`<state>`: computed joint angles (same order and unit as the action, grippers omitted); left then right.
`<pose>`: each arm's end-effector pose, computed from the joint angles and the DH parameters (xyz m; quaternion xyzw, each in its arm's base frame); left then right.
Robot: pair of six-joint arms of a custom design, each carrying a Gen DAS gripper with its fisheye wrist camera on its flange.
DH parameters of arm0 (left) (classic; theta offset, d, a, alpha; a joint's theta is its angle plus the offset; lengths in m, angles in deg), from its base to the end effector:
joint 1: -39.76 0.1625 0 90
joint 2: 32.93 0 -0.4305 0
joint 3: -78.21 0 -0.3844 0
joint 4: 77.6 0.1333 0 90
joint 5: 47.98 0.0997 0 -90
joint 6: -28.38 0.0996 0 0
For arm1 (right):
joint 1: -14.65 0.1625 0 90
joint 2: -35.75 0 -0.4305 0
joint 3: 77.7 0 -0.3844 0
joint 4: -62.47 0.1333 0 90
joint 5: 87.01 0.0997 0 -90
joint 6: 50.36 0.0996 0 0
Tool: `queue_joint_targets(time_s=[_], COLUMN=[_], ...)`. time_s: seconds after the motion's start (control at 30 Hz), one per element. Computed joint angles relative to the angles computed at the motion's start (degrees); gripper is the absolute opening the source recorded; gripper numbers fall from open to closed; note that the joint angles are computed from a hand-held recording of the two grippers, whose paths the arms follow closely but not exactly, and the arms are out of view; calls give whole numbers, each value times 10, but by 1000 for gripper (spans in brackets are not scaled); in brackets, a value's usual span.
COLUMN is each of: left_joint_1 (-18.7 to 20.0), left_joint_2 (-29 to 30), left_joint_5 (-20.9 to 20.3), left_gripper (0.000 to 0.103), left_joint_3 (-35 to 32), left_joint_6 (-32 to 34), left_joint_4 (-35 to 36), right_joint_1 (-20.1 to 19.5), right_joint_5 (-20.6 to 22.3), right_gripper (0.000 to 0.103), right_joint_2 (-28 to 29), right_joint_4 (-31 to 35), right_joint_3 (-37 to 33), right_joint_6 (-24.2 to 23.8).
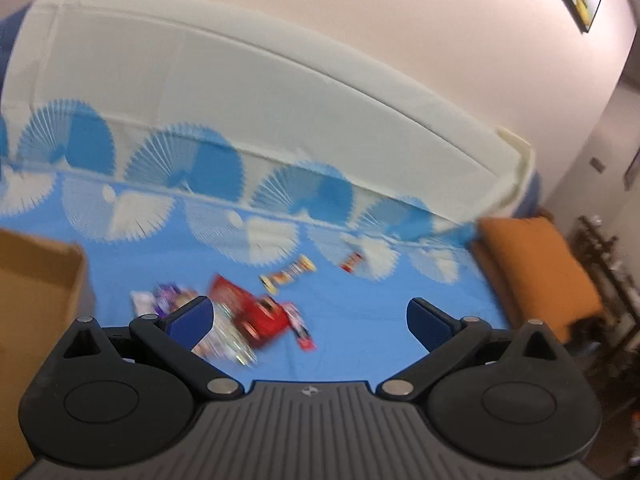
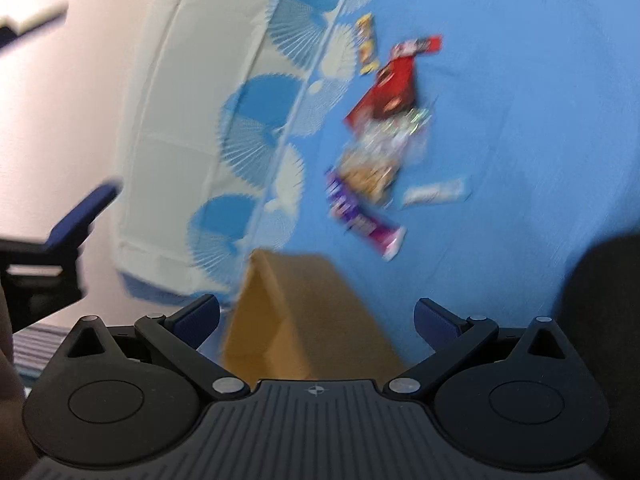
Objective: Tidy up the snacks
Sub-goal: 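Move both tools from the box toward the snack pile, then grasp the purple-wrapped candy with the left tool while the right grasps the light-blue stick packet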
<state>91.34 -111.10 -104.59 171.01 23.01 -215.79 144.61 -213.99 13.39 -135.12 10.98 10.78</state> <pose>-0.2188 -0.5786 0.4726 0.1813 0.9028 -0.3591 0.1521 0.4929 -0.4740 -0.0198 0.2730 0.8519 -0.4415 0.0695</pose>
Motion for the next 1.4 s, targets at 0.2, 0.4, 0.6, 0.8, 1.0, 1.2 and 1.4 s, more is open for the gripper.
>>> queue_joint_targets(time_s=[0.2,0.4,0.6,0.8,1.0,1.2,1.4], left_joint_1=[46,108,156,177,186,165,137], left_joint_2=[121,265,353,376,376,318,231], left_joint_5=[95,193,208,202,171,149,115], left_gripper=[103,103,103,93,10,9,9], left_joint_3=[-147,-299,-419,-446,-462,-387,-289], left_joint_6=[90,145,86,77,28,45,83], left_joint_4=[118,265,421,452,482,427,355], right_joint_1=[-39,-99,-117,-115,-105,-102,-82], right_joint_5=[-111,-57,-86,-117,-160,-147,-140], right_gripper=[103,103,103,103,72,18,17], right_joint_2=[0,33,90,116,134,116,74], right_joint_4=[145,267,306,259,274,260,248], right_joint_3=[-35,-111,-191,-207,-236,-209,-159], right_joint_6=[-214,-415,-482,-558,-573,-547,-463])
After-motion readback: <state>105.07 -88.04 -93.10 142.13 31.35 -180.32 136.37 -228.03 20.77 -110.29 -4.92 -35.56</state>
